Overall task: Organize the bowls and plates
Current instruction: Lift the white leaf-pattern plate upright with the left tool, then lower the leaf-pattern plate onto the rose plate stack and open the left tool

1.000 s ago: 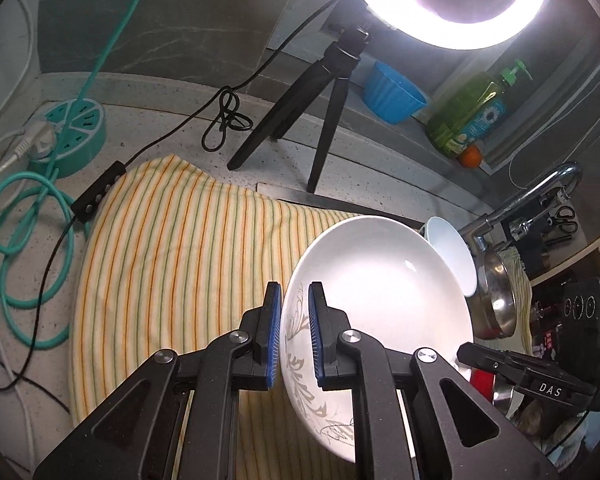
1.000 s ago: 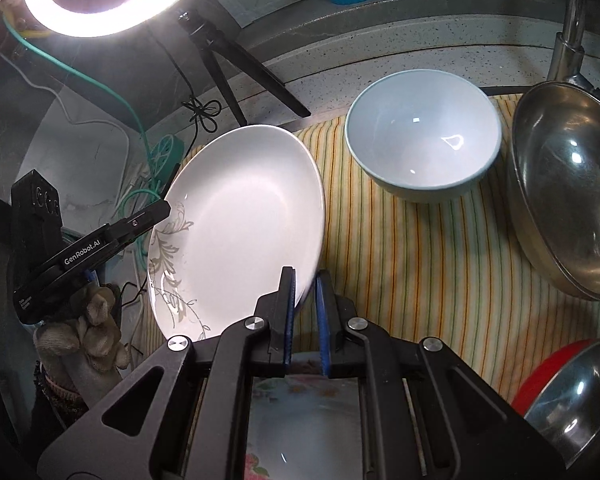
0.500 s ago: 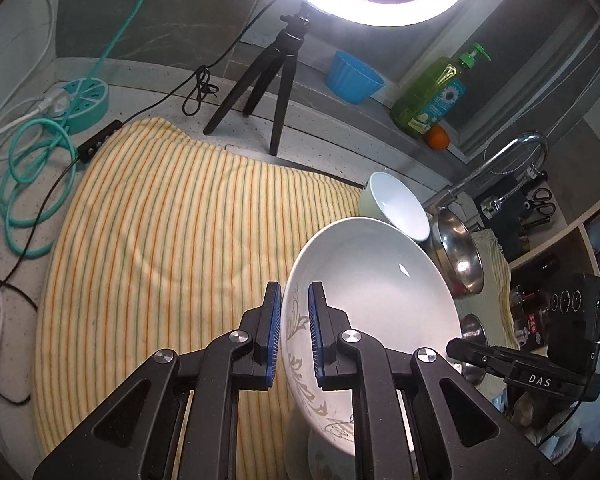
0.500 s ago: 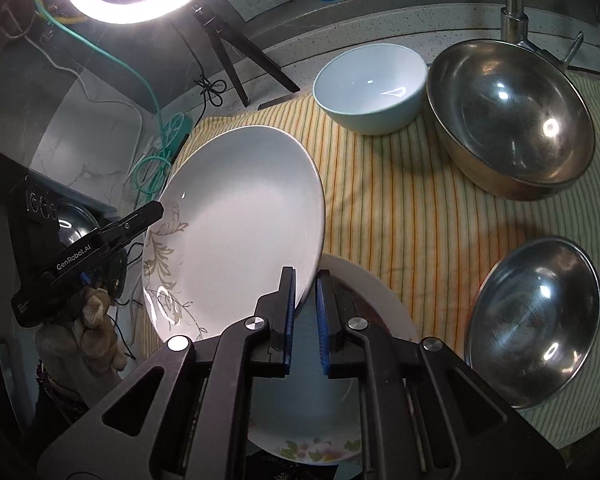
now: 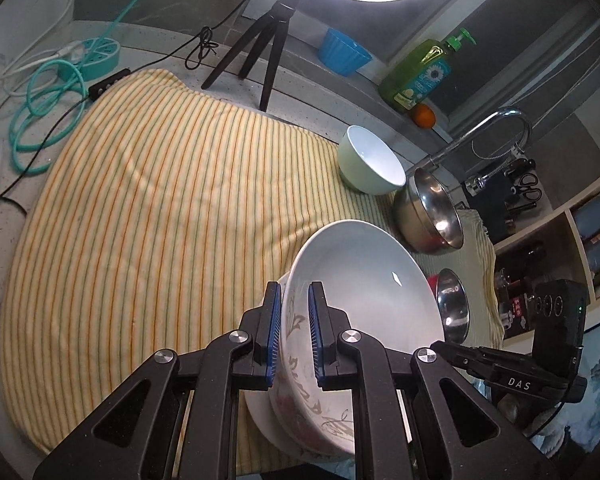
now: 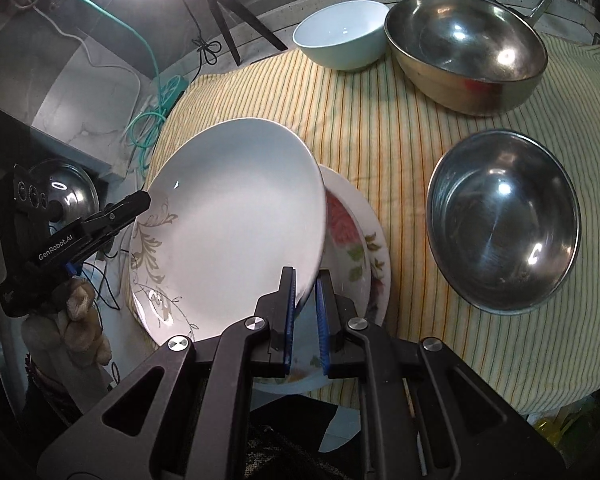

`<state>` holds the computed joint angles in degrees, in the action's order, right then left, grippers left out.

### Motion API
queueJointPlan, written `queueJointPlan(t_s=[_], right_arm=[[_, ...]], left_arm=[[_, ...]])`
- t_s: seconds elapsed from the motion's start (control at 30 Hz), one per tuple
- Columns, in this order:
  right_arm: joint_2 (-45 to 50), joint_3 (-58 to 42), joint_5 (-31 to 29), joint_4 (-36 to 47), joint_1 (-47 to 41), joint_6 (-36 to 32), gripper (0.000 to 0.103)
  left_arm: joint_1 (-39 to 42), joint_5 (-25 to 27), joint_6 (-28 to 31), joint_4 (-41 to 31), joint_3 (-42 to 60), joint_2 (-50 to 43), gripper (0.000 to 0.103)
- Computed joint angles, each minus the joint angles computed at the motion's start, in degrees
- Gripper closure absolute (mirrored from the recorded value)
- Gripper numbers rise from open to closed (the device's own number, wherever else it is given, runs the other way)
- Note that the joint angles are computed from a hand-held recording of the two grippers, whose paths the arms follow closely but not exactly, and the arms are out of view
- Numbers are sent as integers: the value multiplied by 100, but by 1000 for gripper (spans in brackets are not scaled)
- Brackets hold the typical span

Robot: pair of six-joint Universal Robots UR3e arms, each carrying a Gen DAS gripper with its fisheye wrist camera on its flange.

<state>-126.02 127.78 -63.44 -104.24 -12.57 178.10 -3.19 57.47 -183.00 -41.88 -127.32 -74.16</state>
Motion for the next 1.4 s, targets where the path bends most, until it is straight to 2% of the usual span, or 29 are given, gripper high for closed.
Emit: queueJointPlan(t_s=[0.43,0.83,1.4], right_arm=[[-668,400,-203,614,-327,-324,93],[-496,428,-429,349,-85,-131,93],[101,223,-1013,-388,766,225,89]], left_arm=[[-410,233,-87,113,-257,-14,91],[-503,327,-41,135,-255,-164,91],[-518,444,63,-85,-155,-257,91]])
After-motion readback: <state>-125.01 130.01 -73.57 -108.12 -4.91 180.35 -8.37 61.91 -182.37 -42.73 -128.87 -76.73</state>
